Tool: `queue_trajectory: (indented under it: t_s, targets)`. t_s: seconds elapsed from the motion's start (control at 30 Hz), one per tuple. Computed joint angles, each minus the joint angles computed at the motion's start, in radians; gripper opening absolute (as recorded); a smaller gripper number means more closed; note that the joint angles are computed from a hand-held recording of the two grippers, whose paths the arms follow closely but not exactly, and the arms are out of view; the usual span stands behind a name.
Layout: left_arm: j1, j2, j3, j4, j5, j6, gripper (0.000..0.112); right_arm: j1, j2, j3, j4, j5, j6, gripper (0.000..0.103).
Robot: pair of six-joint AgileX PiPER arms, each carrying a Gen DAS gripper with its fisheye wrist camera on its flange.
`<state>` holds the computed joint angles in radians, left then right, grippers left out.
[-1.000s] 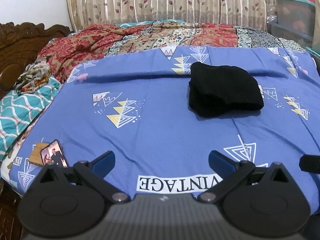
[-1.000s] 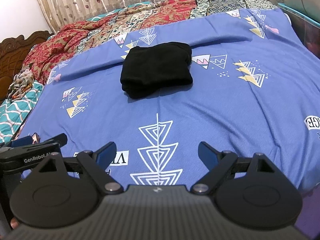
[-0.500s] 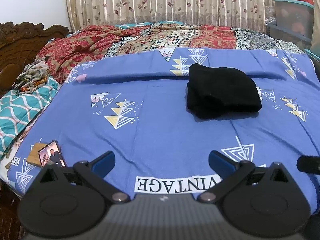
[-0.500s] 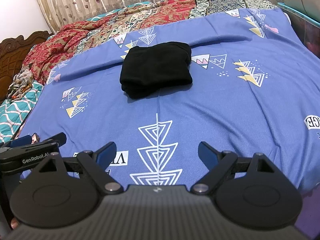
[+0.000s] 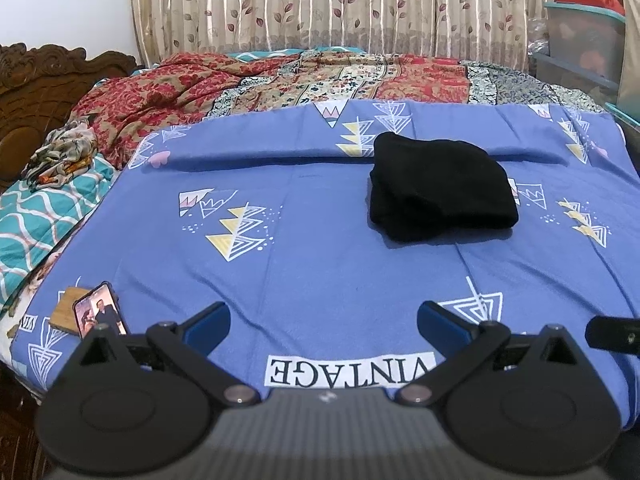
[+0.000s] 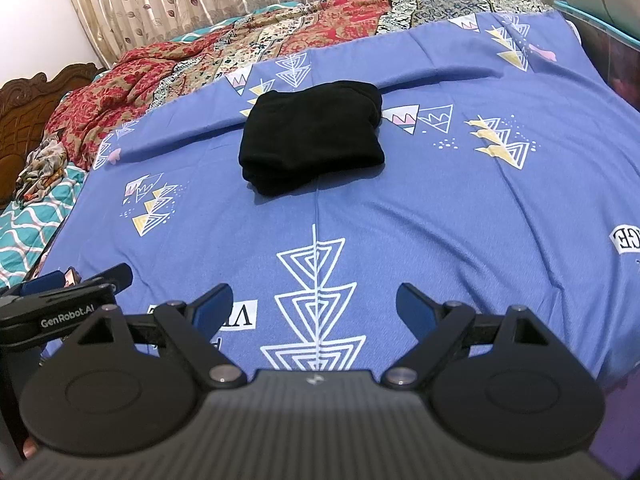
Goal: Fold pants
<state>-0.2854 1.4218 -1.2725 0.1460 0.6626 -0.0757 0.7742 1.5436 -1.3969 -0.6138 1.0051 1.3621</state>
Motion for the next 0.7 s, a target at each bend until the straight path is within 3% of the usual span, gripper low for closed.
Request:
queue_trajectory:
  t_s: [0.7]
  targets:
    - [0.002, 0.002, 0.005, -0.008, 0.001, 0.007, 0.103, 0.013, 0.011, -0.005, -0.002, 0.006, 0.015, 0.09]
